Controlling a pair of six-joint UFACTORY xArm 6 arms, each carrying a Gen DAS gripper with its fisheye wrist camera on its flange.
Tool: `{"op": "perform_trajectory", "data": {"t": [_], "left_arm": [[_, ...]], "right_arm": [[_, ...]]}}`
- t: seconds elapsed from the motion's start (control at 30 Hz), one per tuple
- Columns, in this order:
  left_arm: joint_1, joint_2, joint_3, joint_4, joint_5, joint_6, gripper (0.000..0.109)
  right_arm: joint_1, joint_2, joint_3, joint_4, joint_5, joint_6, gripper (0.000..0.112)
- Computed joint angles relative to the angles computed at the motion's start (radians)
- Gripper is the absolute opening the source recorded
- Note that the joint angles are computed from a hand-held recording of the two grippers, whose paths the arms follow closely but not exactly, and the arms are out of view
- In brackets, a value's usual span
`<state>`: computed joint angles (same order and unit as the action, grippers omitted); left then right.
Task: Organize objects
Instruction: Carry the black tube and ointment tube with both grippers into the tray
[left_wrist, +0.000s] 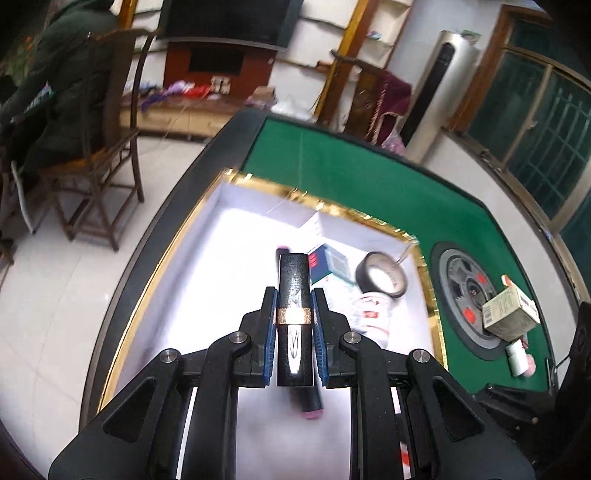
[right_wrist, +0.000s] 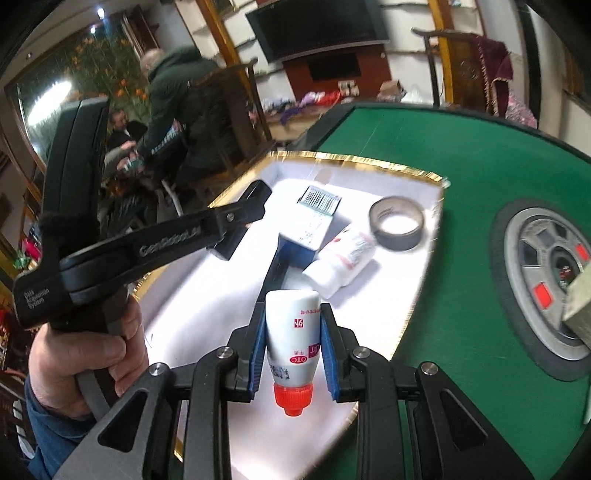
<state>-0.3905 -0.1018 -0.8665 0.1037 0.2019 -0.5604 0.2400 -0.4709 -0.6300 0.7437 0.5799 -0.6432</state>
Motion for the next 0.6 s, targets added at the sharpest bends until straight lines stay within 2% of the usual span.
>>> {"op": "perform_trajectory", "data": {"t": [0.07, 0.13, 0.2, 0.3, 0.6], "left_arm": [[-0.002, 0.006, -0.001, -0.083, 0.0, 0.068, 0.017], [0.001, 0.013, -0.01, -0.05, 0.017, 0.039, 0.017], [-0.003, 0.031, -0.028, -0.089, 0.043, 0.073, 0.017], [-0.001, 0.048, -0.045, -0.211, 0.075, 0.16, 0.017], [0.005, 0.055, -0.058, -0.194, 0.113, 0.137, 0.017]], "right_arm": [[0.016, 0.042, -0.027, -0.034, 0.013, 0.038, 0.026], [0.032, 0.068, -0.042, -0.086, 0.002, 0.079, 0.026], [0.041, 0.091, -0.061, -0.121, 0.006, 0.11, 0.026], [0.038, 0.127, -0.093, -0.148, 0.037, 0.14, 0.026], [0.042, 0.175, -0.114, -0.194, 0.035, 0.18, 0.026]]}}
